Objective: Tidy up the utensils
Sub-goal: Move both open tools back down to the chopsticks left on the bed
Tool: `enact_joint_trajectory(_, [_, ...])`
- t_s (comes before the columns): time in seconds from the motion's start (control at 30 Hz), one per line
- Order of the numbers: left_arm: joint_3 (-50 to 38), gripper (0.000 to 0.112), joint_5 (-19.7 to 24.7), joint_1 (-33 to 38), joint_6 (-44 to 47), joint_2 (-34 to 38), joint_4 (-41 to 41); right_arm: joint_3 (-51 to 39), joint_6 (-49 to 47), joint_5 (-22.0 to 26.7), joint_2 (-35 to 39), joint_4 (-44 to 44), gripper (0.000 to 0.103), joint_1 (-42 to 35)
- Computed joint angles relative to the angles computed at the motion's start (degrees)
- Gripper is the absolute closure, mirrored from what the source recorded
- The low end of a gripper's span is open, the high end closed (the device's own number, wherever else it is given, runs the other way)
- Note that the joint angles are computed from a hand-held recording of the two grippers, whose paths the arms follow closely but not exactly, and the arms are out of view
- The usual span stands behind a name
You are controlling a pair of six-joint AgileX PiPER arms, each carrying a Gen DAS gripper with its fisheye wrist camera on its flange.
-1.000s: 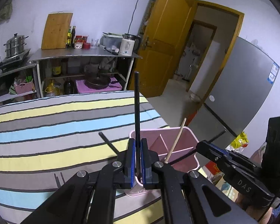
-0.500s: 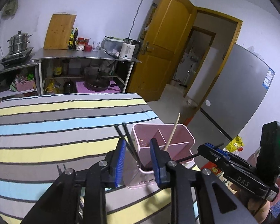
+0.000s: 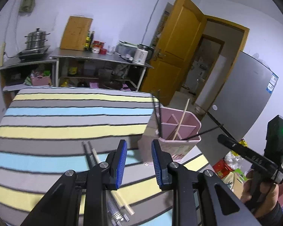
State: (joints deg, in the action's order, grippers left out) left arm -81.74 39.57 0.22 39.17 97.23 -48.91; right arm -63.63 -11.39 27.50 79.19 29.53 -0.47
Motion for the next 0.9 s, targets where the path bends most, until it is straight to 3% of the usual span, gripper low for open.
enact_joint_trajectory(0.13, [7.93,0.086,-1.90,2.93,2.72,-4.74,-1.50,2.45,0.64,-0.98,-2.12,-1.19,0.072,3.99])
enact_joint_trajectory(0.37, [13.12,0.086,-3.26,5.39,4.62,-5.75,-0.19,4.21,1.38,-2.78,-1.09,-3.27,0.072,11.08])
enact_joint_trajectory(0.6, [13.75,0.086,-6.06,4.72,3.10,-0.85,2.62,3.22,-0.45,-3.91,4.41,-2.30,0.072,15.52])
enact_joint_trajectory(0.9, [7.32,0.086,-9.52,1.11,-4.31,10.63,9.26,2.23,-7.79,-3.79,10.12,4.45,0.072,14.76])
